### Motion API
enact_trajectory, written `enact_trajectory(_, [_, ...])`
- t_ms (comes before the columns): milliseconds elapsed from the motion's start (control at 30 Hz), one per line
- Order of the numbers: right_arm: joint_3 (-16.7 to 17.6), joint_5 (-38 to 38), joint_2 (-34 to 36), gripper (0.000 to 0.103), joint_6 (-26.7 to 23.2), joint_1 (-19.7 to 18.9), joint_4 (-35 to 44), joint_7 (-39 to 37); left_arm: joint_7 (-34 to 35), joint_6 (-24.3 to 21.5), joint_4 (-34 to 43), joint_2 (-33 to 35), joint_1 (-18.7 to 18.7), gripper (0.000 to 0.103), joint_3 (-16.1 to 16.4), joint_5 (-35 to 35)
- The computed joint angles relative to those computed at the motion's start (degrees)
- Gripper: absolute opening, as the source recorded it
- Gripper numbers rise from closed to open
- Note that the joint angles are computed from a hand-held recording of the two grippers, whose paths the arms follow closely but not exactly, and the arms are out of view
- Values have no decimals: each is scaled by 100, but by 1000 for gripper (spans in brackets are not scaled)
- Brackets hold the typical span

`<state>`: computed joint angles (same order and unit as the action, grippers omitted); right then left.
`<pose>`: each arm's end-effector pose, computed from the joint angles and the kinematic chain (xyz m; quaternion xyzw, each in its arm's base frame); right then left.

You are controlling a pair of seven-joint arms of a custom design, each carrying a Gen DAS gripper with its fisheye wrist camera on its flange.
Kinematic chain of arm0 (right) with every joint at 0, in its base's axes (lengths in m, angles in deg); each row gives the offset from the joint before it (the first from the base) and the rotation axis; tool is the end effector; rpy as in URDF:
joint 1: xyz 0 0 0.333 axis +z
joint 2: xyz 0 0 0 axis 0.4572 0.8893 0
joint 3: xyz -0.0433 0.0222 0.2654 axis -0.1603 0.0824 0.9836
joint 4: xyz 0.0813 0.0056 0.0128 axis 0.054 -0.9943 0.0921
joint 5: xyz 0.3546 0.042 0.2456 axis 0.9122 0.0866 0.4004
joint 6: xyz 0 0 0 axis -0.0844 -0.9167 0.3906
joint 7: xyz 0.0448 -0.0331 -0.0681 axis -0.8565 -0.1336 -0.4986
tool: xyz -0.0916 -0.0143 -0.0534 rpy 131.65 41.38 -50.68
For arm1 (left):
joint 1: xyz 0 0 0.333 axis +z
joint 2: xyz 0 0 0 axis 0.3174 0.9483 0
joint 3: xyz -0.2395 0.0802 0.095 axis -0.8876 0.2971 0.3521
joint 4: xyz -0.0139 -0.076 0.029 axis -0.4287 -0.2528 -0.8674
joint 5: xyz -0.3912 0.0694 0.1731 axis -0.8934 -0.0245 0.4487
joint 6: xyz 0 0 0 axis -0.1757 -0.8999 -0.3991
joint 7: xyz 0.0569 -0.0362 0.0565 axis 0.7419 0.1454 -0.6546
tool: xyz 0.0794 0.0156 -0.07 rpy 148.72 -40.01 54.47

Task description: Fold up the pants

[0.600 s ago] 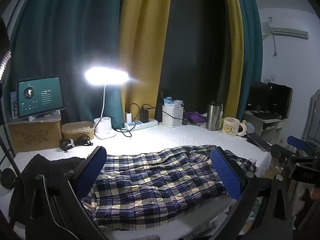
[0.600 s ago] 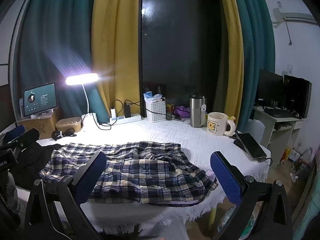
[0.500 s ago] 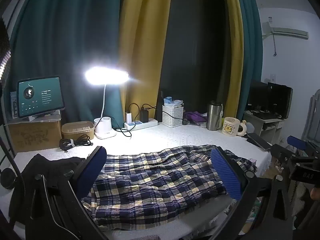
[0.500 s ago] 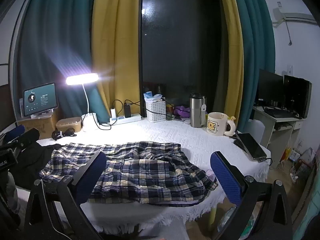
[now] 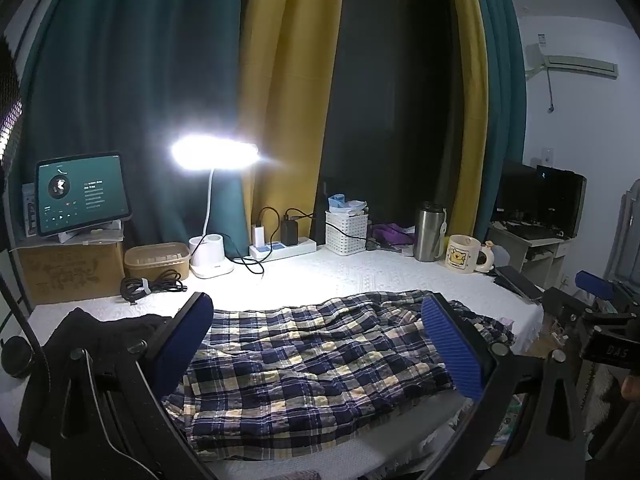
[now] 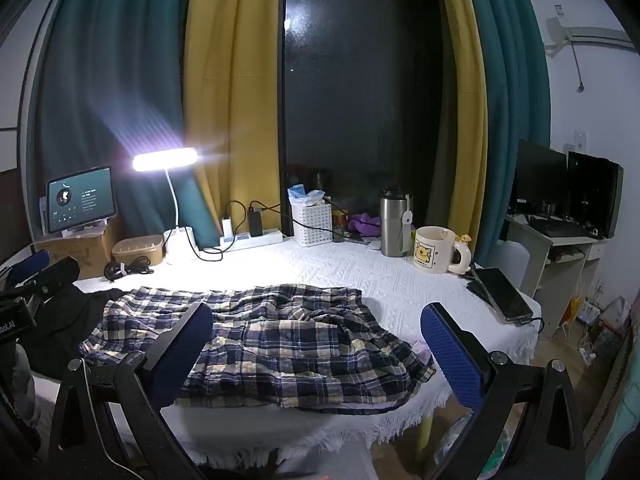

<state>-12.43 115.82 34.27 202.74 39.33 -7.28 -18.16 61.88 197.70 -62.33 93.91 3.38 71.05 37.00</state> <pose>0.6459 0.1884 0.4725 -0.5812 0.5776 -0.4060 0.4047 0.6842 -0.2450 0.4792 -0.5182 0.6084 -0.4853 0.3547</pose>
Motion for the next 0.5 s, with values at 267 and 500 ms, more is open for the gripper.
enact_trajectory(267, [3, -7, 8, 103, -2, -4, 17, -1, 165, 45, -41, -16, -66, 103, 72, -190])
enact_trajectory(500, [3, -3, 7, 103, 0, -5, 22, -7, 612, 125, -107, -22, 33, 103, -45, -608])
